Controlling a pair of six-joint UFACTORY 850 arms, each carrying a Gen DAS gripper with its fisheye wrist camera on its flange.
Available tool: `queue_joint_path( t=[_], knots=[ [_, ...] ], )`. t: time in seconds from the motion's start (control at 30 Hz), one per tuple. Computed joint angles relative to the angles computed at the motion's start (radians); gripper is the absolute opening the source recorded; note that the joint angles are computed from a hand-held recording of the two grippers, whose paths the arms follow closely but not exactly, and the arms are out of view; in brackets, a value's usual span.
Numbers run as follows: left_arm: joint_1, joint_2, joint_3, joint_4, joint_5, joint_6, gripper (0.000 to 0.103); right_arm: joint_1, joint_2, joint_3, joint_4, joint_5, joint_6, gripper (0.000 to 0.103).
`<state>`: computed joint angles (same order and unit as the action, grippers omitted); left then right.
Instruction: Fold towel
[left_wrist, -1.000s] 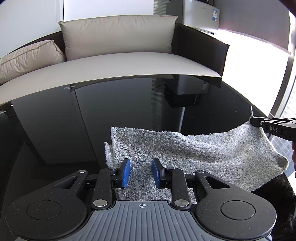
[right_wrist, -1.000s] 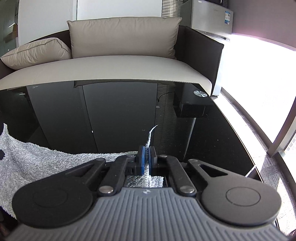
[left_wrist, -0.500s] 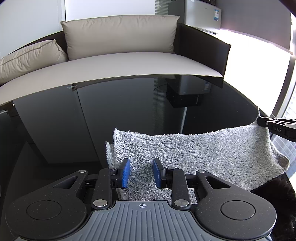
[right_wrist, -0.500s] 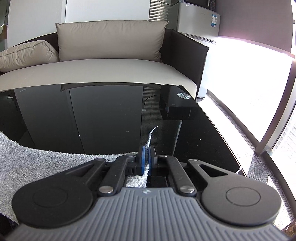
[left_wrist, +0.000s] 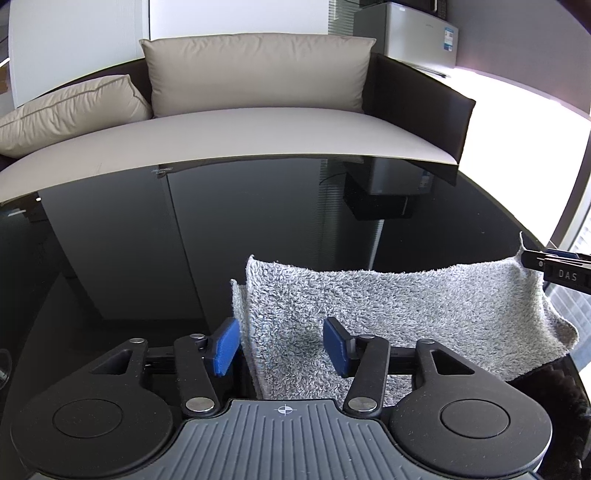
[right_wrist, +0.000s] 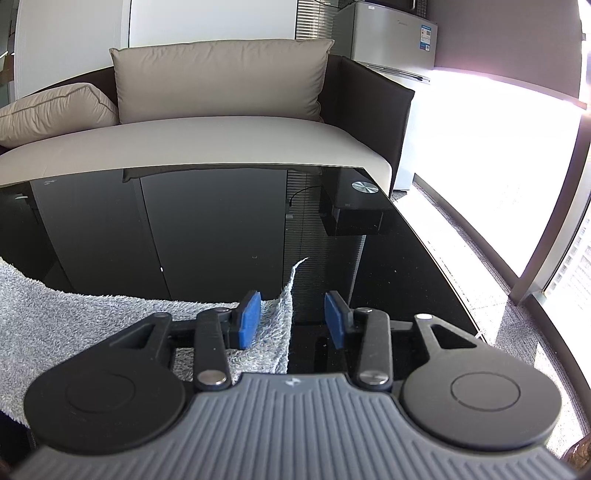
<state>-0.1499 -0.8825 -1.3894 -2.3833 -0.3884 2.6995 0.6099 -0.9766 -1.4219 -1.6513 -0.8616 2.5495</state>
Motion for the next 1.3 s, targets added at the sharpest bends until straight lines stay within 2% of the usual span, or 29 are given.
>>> queue_joint_path(
  t=[0.07, 0.33, 0.43, 0.63, 0.77, 1.0, 1.13, 1.3],
  knots=[
    [0.003, 0.008, 0.010, 0.002, 0.006, -0.004, 0.057, 0.006, 0.005, 0.005, 0.019, -0.003, -0.009, 0.049],
    [0.019, 0.036, 0.056, 0.037, -0.009, -0.031, 0.067, 0.037, 0.044, 0.061, 0.043, 0.008, 0.007, 0.054],
    [0.024, 0.043, 0.069, 0.041, -0.013, -0.038, 0.067, 0.054, 0.056, 0.081, 0.053, 0.006, 0.011, 0.060],
    [0.034, 0.059, 0.101, 0.042, -0.030, -0.032, 0.068, 0.086, 0.075, 0.115, 0.086, -0.048, 0.056, 0.061],
    [0.033, 0.063, 0.110, 0.038, -0.028, -0.026, 0.068, 0.098, 0.088, 0.139, 0.084, -0.015, 0.085, 0.062],
    [0.029, 0.067, 0.120, 0.021, -0.027, 0.005, 0.068, 0.111, 0.083, 0.132, 0.112, 0.008, 0.031, 0.062],
    [0.027, 0.067, 0.124, 0.012, -0.025, 0.022, 0.067, 0.116, 0.080, 0.133, 0.113, 0.019, 0.014, 0.061],
    [0.024, 0.065, 0.123, -0.001, -0.017, 0.042, 0.067, 0.127, 0.068, 0.114, 0.138, 0.002, -0.063, 0.053]
  ],
)
